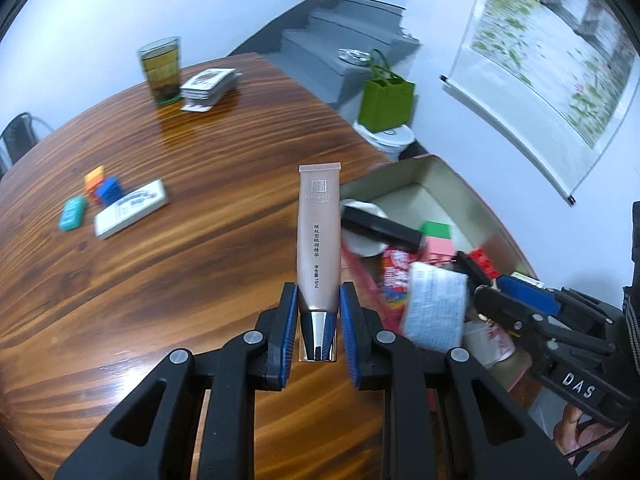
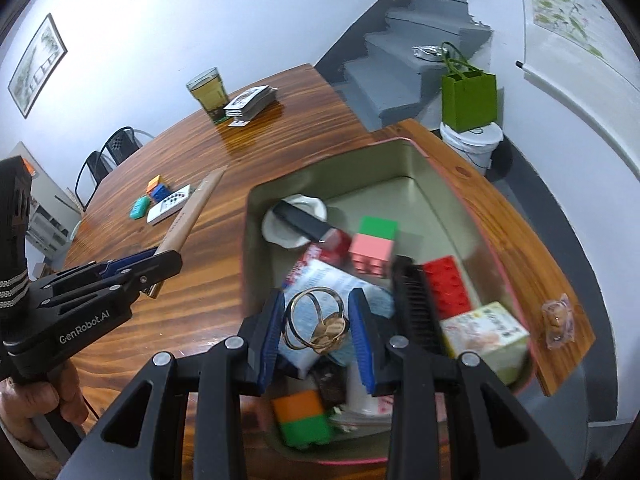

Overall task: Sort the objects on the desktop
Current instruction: 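Carry the beige tube with the left gripper while the right carries the gold ring toward the tin, then release the beige tube and gold ring into the tin with both grippers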

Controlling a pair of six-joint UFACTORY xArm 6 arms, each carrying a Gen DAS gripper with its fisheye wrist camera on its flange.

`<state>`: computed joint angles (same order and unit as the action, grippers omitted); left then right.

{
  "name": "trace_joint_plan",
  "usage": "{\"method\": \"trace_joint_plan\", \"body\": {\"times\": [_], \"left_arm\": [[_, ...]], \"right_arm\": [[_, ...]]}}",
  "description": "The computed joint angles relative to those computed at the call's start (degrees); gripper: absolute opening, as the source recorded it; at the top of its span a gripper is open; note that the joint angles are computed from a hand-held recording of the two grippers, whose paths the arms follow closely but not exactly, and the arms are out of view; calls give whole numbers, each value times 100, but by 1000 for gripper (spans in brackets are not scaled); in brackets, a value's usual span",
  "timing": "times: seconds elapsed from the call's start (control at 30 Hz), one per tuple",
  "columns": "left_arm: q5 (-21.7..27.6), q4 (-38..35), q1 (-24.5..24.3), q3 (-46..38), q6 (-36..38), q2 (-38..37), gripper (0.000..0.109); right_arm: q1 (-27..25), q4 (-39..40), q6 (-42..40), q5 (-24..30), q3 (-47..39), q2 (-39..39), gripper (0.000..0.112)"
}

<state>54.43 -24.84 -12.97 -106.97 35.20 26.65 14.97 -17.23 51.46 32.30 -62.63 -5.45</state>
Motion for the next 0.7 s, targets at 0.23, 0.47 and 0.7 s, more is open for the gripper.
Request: {"method": "trace_joint_plan", "body": {"times": [0.23,0.47,0.7], "left_arm": [[-40,48,-288,41,-108,-7,23],[-15,122,-438,-117,-220,97,23],[84,124,-591,-320,-253,257,23]], "right_arm": [[-134,239,-230,-79,348,-228,36],[-266,504,-452,-297,603,-402,62],[-422,167,-38,-223,792,-620,62]]}}
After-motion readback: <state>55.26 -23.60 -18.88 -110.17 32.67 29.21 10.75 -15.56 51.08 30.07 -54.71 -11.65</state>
